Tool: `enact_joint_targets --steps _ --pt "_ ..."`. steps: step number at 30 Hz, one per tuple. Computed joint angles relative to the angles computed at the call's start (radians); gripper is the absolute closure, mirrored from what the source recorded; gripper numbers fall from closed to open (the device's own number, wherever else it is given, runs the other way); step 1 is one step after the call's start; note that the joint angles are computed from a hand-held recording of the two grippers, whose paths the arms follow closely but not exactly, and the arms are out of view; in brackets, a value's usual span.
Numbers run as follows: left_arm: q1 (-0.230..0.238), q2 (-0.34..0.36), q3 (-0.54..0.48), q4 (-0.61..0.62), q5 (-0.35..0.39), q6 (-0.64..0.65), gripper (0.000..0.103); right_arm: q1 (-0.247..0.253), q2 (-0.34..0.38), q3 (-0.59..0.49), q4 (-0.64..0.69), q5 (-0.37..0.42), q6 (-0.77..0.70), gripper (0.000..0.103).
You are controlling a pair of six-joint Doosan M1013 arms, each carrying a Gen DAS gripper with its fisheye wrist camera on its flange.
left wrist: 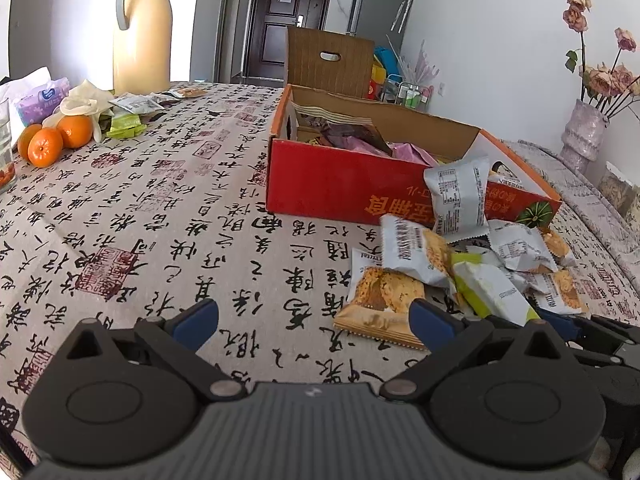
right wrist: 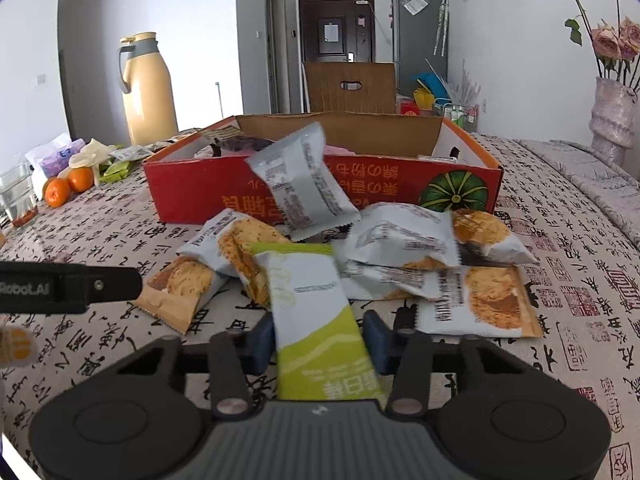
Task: Organize snacks
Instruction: 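Grasp the green-and-white stick packet with the right tool while the left tool grasps a cracker packet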
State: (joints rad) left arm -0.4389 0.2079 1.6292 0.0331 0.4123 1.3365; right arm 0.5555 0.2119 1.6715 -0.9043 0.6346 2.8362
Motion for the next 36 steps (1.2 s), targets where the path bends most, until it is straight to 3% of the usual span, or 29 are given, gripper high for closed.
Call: enact_joint_targets --steps 6,16,23,36 --pt "-0.006 0.005 -0.008 0.011 0.006 0.000 0.000 0.007 -0.012 0.018 -0.059 -0.017 0.052 0.067" --pt "-0.024 0.019 -0.037 0.040 0.043 -0.011 0.000 0.018 -0.048 0.068 -0.272 -0.023 0.273 0.067" --pt "-0.042 0.044 -0.070 0.047 0.087 -0.007 0.000 0.018 -0.072 0.104 -0.393 0.044 0.423 0.067" --pt "-0.070 0.096 -0.142 0.148 0.171 -0.091 0.000 -0.012 -0.100 0.158 -0.440 0.126 0.552 0.067"
